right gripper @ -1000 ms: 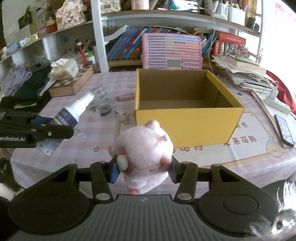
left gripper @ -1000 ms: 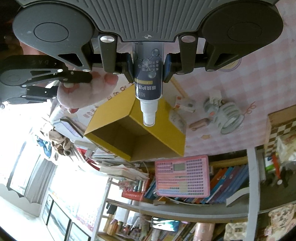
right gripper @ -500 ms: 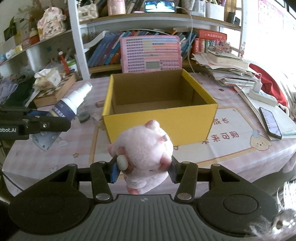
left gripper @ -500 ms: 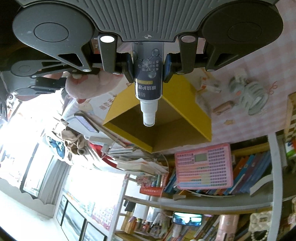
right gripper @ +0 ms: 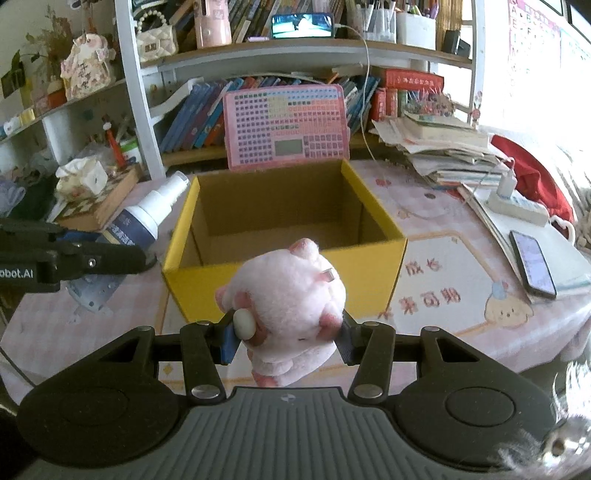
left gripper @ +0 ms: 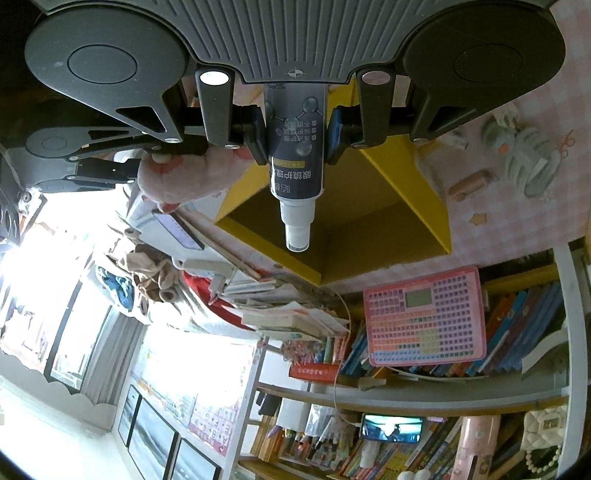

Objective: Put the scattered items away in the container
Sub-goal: 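Carry the spray bottle and pink pig toward the yellow box with both tools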

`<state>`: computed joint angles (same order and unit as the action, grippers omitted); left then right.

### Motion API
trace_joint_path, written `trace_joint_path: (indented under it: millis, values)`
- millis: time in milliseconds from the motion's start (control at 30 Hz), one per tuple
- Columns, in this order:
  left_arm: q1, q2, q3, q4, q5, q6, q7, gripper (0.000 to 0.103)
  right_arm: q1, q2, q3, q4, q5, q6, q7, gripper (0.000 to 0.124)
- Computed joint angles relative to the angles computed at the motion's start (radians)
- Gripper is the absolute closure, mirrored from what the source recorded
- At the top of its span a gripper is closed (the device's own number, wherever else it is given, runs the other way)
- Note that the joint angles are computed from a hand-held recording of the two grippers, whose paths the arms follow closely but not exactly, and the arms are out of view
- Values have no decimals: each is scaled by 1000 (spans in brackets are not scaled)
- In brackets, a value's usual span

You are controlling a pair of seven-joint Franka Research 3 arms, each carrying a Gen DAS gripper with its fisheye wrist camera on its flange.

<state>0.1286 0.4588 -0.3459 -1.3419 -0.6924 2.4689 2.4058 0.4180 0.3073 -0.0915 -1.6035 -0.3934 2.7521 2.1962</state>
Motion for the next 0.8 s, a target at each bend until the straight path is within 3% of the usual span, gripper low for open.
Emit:
trace_joint_path:
  millis: [400, 800]
  values:
    - [-59, 141, -7, 190, 139, 63, -129, 72, -84, 155, 41, 221, 226, 60, -306, 76]
    - [-138, 281, 21, 389, 345, 85, -367, 72, -168, 365, 120, 544, 475, -16, -661, 76]
